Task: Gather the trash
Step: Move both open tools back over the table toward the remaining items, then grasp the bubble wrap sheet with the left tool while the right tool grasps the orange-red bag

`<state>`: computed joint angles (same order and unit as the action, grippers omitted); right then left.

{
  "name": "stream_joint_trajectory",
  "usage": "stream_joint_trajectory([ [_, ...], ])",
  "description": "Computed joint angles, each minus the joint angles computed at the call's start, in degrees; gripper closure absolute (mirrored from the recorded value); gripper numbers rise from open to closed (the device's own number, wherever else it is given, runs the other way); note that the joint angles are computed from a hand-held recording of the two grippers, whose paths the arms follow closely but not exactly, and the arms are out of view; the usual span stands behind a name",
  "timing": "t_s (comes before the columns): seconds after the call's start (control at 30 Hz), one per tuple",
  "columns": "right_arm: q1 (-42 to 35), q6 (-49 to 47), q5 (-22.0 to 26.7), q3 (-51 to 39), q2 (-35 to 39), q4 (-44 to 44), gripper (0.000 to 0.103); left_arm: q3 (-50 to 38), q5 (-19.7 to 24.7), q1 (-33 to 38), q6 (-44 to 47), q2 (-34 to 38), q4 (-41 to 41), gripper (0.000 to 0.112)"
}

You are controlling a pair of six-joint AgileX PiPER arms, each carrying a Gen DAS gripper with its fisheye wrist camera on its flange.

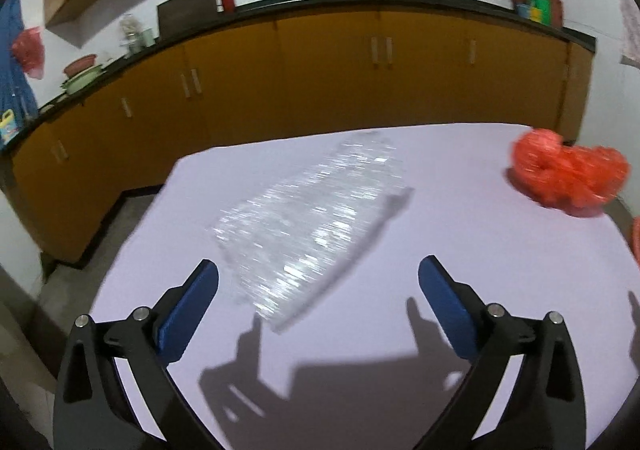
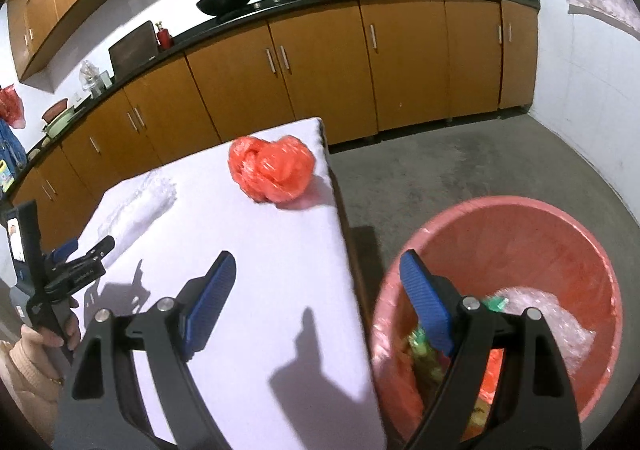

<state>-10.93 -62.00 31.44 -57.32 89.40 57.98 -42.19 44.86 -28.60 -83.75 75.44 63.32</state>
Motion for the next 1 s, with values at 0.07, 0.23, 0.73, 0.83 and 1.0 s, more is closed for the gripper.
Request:
stream_joint_trajectory([
  [0.07,2.15,1.22,-1.78,-1.45,0.85,-0.06,0.021,-0.43,-0.97,2.27,1.63,0.86,-0.19,0.012],
  [0.23,9.71,7.31,-9.89,-7.52,5.07,-5.06,0.016,-2.67,-4.78,6.22,5.87,3.19,-1.7,0.011],
  [0.73,17.61,38.74,-6.41,-32.96,23.42,-40.25,0.013,-8.76,-16.1,15.54,29.2,11.0,-20.61,0.078],
  [0.83,17.9,39.4,-3.9,-36.12,25.93,-40.82,0.013,-7.6,-18.13,16.37,30.57,9.84,-22.55,0.092],
  [1.0,18.47,40.32,-1.09,-39.09,28.72,-43.12,0.015,-5.8,-19.21,16.87,29.57,7.92,-22.86,0.097],
])
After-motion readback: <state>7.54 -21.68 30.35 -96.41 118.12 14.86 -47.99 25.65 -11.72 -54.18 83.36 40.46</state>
